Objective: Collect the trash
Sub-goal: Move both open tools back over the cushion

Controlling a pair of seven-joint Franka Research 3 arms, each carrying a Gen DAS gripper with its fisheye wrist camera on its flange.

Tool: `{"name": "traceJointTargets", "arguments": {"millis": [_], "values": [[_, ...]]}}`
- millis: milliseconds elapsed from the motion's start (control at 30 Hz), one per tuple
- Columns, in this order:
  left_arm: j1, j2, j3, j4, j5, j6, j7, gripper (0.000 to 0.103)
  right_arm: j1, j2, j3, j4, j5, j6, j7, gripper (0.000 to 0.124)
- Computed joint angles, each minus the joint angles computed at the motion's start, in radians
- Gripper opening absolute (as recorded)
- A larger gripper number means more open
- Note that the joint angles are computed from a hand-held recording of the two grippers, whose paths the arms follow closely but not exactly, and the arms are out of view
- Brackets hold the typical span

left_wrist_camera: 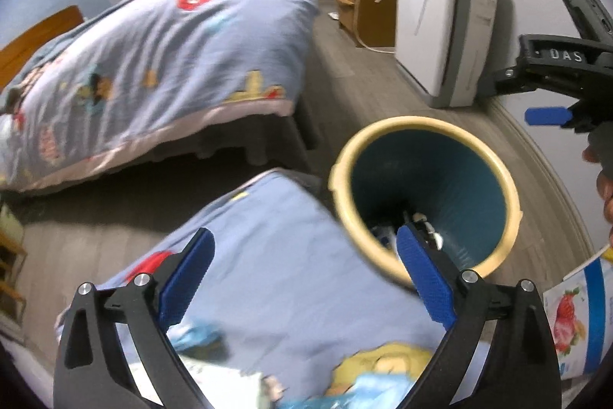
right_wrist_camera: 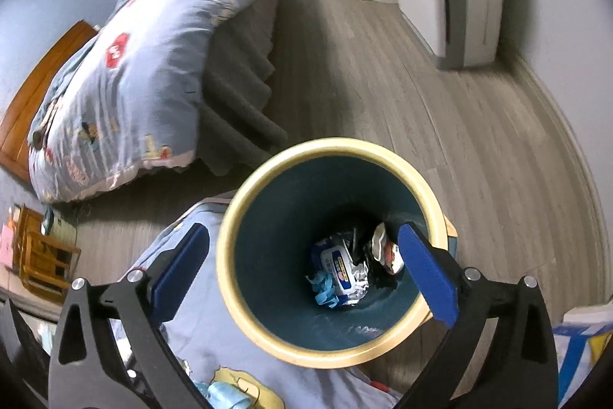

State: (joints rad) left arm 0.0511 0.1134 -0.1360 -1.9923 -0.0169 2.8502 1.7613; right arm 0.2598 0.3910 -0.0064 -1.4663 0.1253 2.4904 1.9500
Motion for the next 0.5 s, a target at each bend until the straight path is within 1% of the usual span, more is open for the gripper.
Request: {"name": "traceJointTargets", "arguments": {"millis": [133, 333, 433, 500], "values": [[0.025, -0.096, 0.025, -0.067, -0.040, -0.003, 0.041, 0.095, 0.036, -0.034, 0.002, -0.005, -0.057, -0.001, -0.012, 0.097], [0.028, -0.258, 0.110, -0.184, -0.069, -0.039, 0.081, 0.097, 0.080, -0.098, 0.024, -0.052, -0.093, 0.028, -0.026, 0.097], [0.030, -0.330, 0.158, -0.254, -0.092, -0.028, 0.091, 0.097, 0.105, -0.113, 0.031, -0.054, -0.126, 0.015, -0.019, 0.097], [0.033, -0.352, 0.180, -0.281, -0.099, -0.023, 0.076, 0.097, 0.125, -0.129, 0.032, -0.069, -0.159, 0.018, -0.002, 0.097]]}}
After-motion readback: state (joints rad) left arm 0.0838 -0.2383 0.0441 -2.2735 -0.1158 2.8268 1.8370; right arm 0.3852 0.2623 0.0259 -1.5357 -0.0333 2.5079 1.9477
